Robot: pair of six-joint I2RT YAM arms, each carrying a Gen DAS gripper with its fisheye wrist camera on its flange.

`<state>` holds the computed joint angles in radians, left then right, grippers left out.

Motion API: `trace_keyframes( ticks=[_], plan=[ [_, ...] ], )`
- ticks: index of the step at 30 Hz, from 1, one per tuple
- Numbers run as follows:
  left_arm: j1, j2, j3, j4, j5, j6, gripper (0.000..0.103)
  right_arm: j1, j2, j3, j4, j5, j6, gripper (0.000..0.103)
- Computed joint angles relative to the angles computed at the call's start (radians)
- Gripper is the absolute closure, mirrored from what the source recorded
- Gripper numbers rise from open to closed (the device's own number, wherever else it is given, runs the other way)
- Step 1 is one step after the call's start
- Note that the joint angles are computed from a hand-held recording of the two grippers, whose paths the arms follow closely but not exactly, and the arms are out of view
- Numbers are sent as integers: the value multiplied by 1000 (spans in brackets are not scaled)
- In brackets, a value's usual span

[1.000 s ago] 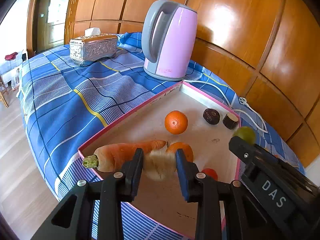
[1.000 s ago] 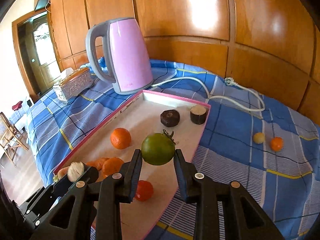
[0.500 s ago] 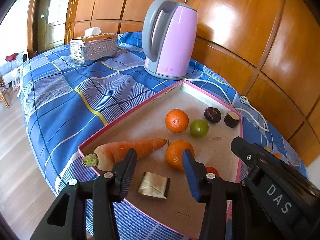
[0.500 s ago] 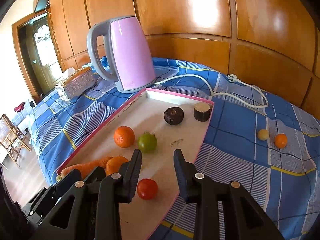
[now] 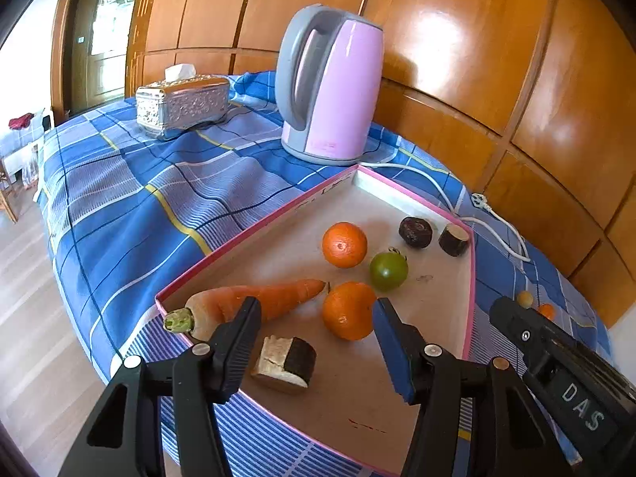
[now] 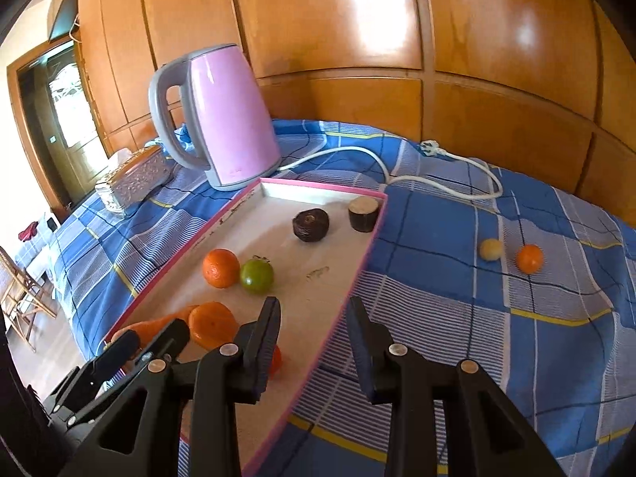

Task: Organize fruits
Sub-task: 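Withdraw both open tools and move them toward the small yellow fruit and orange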

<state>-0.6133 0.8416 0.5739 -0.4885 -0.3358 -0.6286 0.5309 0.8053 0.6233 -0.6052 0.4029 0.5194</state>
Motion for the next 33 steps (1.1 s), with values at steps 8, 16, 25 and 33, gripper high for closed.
trace_keyframes(
  ticks=[8, 16, 25, 33],
  plan=[
    [-34, -2, 0, 8, -8, 12, 44, -7, -72, -11, -69, 31, 12, 68],
    [-85, 6, 1, 19, -23, 36, 44, -84, -155, -33, -130, 5, 5, 68],
    [-150, 18, 0, 45, -19, 74, 44, -270, -255, -68, -177, -83, -78, 68],
    [-195, 23, -10, 84, 11, 116, 44, -624, -332, -113, -185, -287, -249, 68]
  ],
)
